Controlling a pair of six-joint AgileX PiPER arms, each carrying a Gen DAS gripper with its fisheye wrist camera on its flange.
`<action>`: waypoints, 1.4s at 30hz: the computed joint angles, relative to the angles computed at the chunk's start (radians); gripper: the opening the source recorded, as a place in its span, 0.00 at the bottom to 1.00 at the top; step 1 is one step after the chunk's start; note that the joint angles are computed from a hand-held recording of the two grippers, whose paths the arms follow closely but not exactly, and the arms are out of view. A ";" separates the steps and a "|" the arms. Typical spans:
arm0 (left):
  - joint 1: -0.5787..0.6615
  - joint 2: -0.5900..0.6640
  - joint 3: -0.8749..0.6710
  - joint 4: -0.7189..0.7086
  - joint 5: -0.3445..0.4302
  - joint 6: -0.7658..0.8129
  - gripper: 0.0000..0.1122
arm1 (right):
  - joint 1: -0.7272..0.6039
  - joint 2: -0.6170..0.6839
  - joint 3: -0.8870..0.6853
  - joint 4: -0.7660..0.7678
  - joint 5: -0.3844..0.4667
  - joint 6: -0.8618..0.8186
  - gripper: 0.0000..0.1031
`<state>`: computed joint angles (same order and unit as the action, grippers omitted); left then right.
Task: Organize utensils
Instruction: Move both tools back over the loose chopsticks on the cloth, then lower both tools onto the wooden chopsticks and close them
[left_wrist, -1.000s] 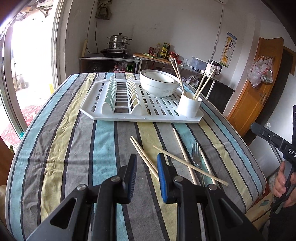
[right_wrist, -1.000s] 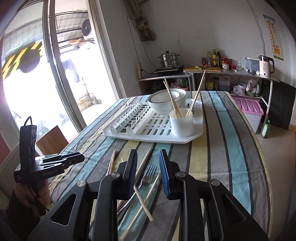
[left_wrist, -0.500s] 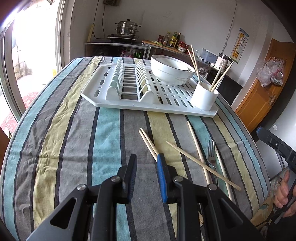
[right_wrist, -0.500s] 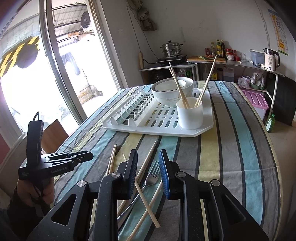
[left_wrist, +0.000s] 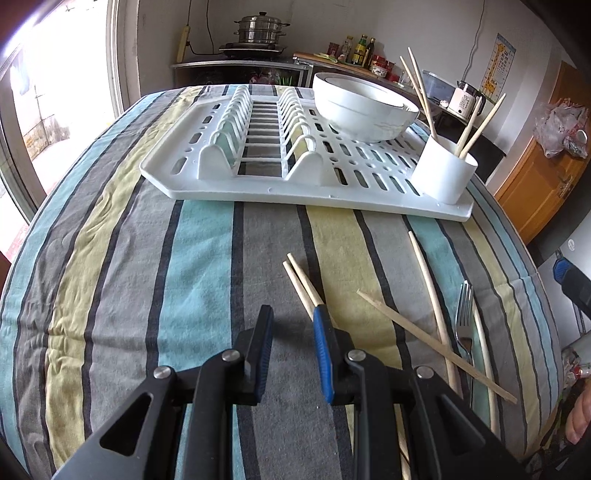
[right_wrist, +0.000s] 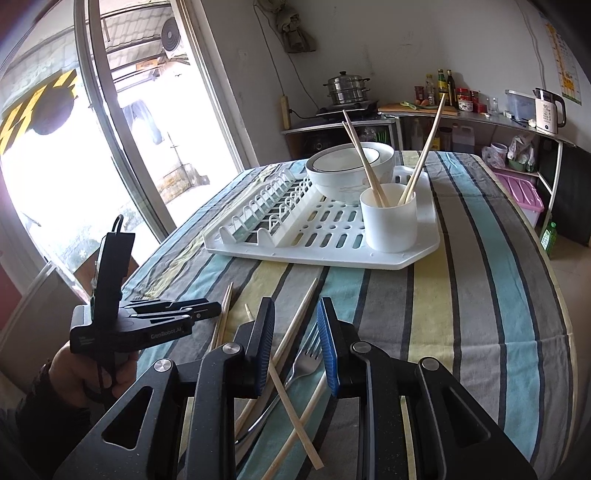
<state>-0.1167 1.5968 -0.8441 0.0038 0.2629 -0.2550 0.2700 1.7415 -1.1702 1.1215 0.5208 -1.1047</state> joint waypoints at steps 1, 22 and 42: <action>-0.010 0.005 -0.006 0.062 0.003 -0.061 0.21 | 0.001 0.001 -0.002 -0.001 0.000 0.002 0.24; -0.063 0.034 -0.064 0.303 0.092 -0.352 0.21 | -0.034 0.023 -0.018 0.052 0.031 -0.056 0.24; -0.158 0.077 -0.114 0.175 0.071 -0.189 0.33 | -0.065 0.030 -0.022 0.071 0.044 -0.069 0.24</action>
